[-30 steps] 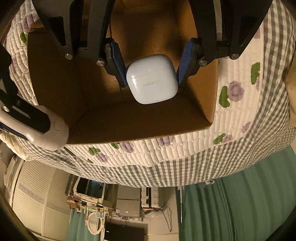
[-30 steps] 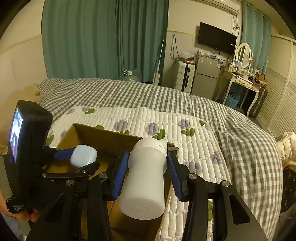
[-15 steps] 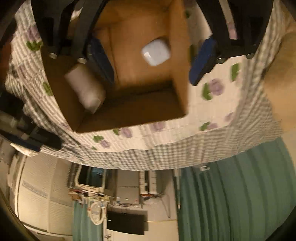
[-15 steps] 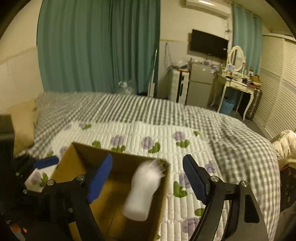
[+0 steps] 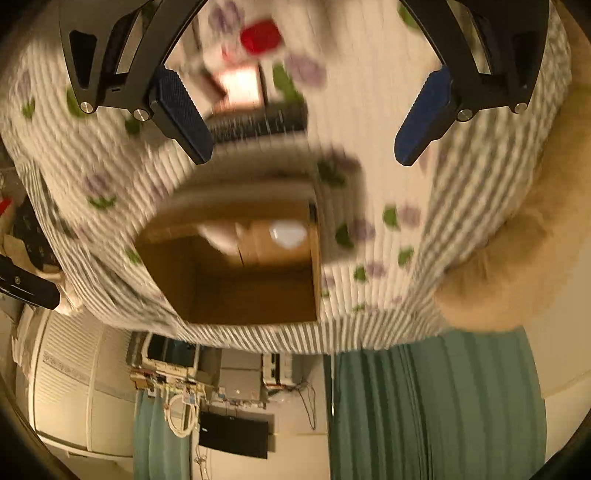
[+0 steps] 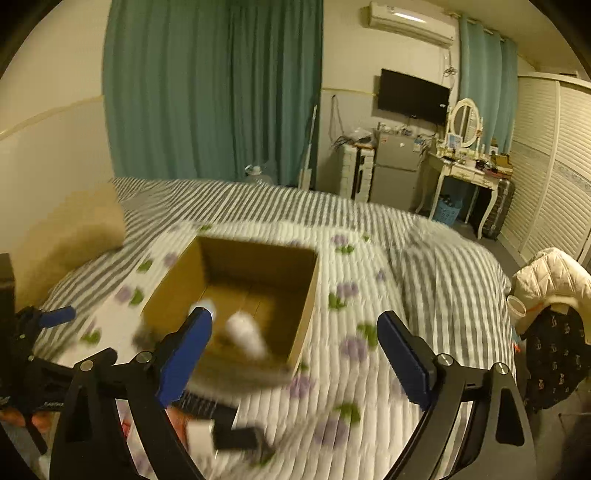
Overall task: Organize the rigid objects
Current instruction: 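Grasp the red-capped white bottle with the left gripper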
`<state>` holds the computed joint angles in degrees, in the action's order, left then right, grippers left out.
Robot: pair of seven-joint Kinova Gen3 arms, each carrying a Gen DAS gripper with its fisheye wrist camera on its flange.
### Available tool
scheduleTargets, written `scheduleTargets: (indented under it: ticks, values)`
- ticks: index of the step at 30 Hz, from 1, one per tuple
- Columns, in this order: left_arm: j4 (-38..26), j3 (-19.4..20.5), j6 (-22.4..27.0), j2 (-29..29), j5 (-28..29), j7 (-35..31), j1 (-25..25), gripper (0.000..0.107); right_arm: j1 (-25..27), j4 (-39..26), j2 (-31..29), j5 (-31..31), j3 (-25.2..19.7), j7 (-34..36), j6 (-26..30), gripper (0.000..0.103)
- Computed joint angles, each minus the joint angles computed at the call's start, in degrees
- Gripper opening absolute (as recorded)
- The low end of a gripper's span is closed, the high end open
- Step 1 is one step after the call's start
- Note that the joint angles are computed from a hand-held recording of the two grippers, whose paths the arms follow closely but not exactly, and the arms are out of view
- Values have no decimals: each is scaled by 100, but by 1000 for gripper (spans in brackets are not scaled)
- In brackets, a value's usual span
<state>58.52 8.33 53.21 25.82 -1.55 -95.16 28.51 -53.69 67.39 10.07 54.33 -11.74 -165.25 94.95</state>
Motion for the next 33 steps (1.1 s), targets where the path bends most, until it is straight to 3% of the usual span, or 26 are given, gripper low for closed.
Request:
scheduleTargets:
  ticks: [5,14,17,21,24,31,33]
  values:
    - [839,179,-83,-243,156,-436,-131,101,-221,478,-57,-491,-233,-491,-177,91]
    - [1009,265,14,110,27,-1079,24,98,31,1130,-1,-1297,-263,-780,-910,91]
    - [898,430,255,251,314,-1478,-112,72,35,1083,72,-1313,-239,-667,-927,91]
    - [1198,391,-31,18,422,-1747,-102,58,8,1046,145,-1387,-197,-566,-976,91]
    - [1245,428,51,-135,742,-1818,-293,46,21,1018,175,-1517,-178,-452,-1038,91]
    - [1647,206,-466,-701,440,-1395,-183,39,169,868,372,-2065,-135,283,-1470,91]
    - [1722,105,-679,-827,108,-1194,-64,38,250,770,516,-2374,-110,607,-1616,91]
